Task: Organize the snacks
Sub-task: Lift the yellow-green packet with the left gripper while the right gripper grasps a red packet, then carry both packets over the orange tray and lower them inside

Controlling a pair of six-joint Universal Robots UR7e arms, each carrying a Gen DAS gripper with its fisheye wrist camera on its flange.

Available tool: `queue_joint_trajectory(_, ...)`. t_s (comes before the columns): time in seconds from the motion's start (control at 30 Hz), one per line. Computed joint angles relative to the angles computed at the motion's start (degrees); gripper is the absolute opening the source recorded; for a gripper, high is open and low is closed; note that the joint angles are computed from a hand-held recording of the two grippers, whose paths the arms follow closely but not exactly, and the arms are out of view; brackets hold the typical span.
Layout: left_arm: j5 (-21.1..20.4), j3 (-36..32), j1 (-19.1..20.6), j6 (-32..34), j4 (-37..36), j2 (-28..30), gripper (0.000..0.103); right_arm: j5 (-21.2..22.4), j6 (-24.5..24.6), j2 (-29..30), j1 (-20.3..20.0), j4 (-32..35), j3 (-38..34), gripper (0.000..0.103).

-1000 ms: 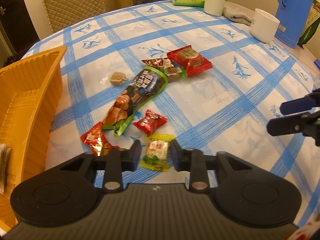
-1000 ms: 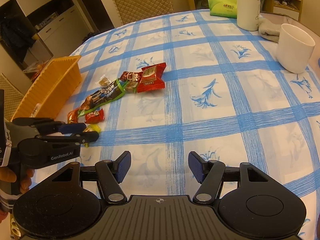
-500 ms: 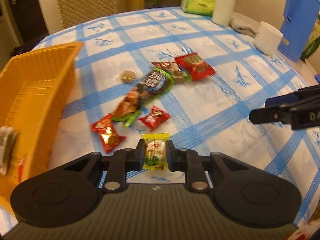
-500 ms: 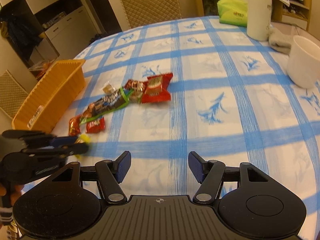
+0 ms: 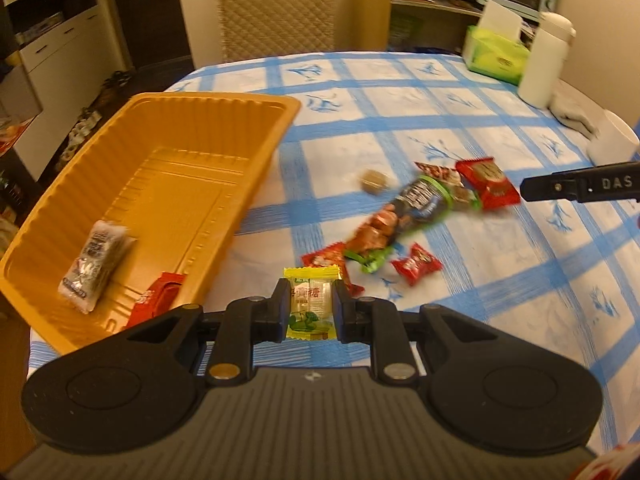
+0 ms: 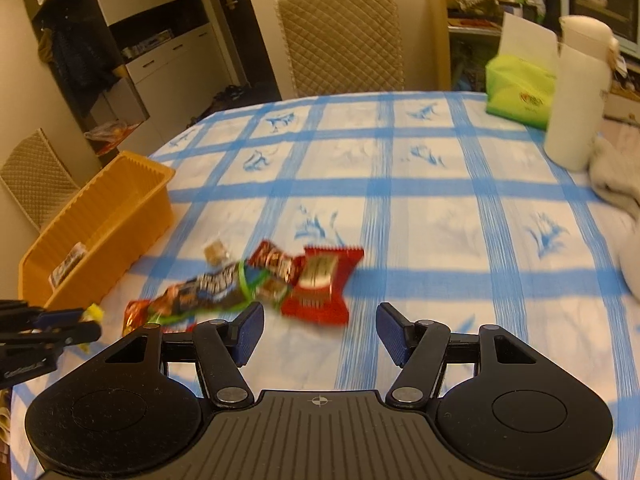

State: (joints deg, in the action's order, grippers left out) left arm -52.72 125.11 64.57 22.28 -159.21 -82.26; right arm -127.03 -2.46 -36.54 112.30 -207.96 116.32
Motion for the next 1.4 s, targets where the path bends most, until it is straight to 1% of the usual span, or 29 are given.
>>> queue_joint_trajectory(0.17, 1.1, -0.2, -0.2, -0.9, -0.8, 0.3, 0.019, 0.0, -2.5, 1.8, -0.9, 0.9, -3.4, 0.063)
queue_joint_trajectory(0.23, 1.5, -0.3, -0.3, -1.1, -0.7, 0.3, 0.019, -0.2, -3.1, 2.5, -1.2, 0.9, -4.5, 0.061)
queue_joint_trajectory(0.3, 1.7, -0.4, -0.2, -1.1, -0.7, 0.4, 0.019, -0.2, -3.3, 3.1, -1.6, 1.6, -5.5, 0.052)
queue_joint_trajectory(0.53, 2.4, -0.6, 0.0, -1.2, -0.8, 0.5, 0.019, -1.1, -3.2, 4.5, -2.5, 3.7, -7.5, 0.044)
queue_joint_trajectory(0.63, 2.4, -0.8, 0.0, -1.2, -1.0, 0.6, 0.019, -1.3, -3.0, 4.5, -2.6, 4.7, -7.6, 0.037)
queue_joint_trajectory(0.67, 2.4, -0.8, 0.0, -1.2, -1.0, 0.6, 0.019, -1.3, -3.0, 4.5, -2.7, 4.9, -7.5, 0.033)
queue_joint_trajectory(0.77, 2.3, -0.9, 0.1, -1.1, -1.0, 0.7, 0.019, -1.2, -3.2, 4.2, -2.6, 4.9, -7.0, 0.027)
queue_joint_trajectory(0.93, 1.9, -1.1, -0.1, -1.1, -0.8, 0.5, 0.019, -1.2, -3.5, 3.4, -1.8, 3.2, -5.7, 0.026)
queue_joint_trajectory(1.1, 0.8, -0.9, -0.5, -1.2, -0.6, -0.4, 0.019, -1.2, -2.0, 1.8, 0.0, 2.7, -4.3, 0.025)
queue_joint_trajectory(1.23, -0.3, -0.8, -0.9, -1.9, 0.6, -1.9, 0.019, -0.5, -0.5, 0.6, 2.2, 4.0, -3.5, 0.025)
queue_joint_trajectory(1.4, -1.3, -0.5, -1.5, -2.5, 3.2, -5.0, 0.019, 1.3, 1.9, 0.4, 5.4, 7.2, -3.4, 0.025)
